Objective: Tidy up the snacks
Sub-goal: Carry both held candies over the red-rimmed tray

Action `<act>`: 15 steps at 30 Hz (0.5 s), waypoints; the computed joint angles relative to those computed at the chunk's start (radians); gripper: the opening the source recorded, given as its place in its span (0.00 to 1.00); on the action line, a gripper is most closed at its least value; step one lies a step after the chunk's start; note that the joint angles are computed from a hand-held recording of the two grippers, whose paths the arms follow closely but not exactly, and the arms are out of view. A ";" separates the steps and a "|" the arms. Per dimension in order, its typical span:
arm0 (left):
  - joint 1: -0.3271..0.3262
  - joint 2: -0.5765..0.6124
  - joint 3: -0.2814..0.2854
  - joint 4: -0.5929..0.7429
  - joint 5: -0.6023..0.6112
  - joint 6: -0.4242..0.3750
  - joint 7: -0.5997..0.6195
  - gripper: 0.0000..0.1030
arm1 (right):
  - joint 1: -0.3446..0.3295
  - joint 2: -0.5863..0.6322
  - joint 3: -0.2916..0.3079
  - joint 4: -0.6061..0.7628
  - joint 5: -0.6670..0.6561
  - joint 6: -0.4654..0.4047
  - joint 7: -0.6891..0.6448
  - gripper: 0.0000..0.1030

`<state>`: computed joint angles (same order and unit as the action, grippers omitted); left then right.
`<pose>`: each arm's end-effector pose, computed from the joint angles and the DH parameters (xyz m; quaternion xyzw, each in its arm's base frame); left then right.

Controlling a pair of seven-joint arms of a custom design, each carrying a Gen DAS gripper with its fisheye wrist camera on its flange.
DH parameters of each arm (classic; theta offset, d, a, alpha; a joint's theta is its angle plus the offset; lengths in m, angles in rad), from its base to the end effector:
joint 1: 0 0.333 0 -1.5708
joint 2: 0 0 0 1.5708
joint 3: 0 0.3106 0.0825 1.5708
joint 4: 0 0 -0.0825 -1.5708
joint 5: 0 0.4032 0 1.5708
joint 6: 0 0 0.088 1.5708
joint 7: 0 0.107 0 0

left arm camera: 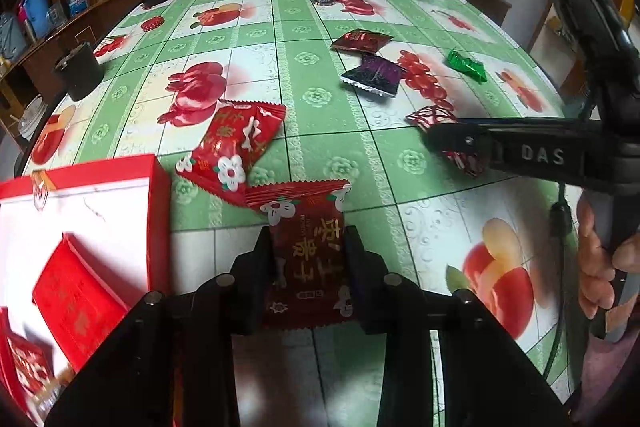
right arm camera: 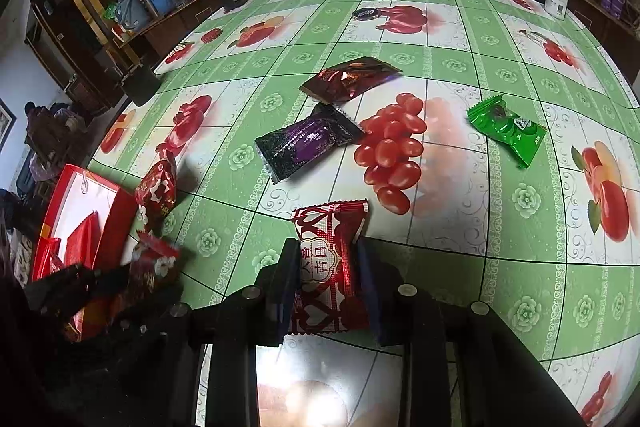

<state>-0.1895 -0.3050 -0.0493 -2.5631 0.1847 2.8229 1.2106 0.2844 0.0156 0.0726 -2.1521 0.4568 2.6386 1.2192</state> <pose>0.4647 -0.1227 0.4177 -0.6647 0.6914 -0.2168 0.1818 0.5593 0.1965 0.4263 -0.7904 0.5480 -0.0517 0.2689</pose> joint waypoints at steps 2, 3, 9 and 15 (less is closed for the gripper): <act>-0.006 -0.017 0.003 -0.017 -0.011 0.007 -0.005 0.29 | 0.001 -0.001 0.001 0.000 0.011 -0.005 -0.014 0.29; -0.023 -0.029 0.016 -0.030 -0.034 0.014 0.009 0.29 | 0.001 -0.002 0.002 0.001 0.025 -0.014 -0.030 0.28; -0.071 -0.114 0.046 -0.097 -0.084 0.024 0.031 0.29 | -0.009 0.007 -0.001 0.040 0.226 -0.167 -0.206 0.25; -0.054 -0.234 0.037 -0.169 -0.043 0.015 -0.032 0.29 | -0.022 0.017 -0.005 0.065 0.331 -0.271 -0.273 0.24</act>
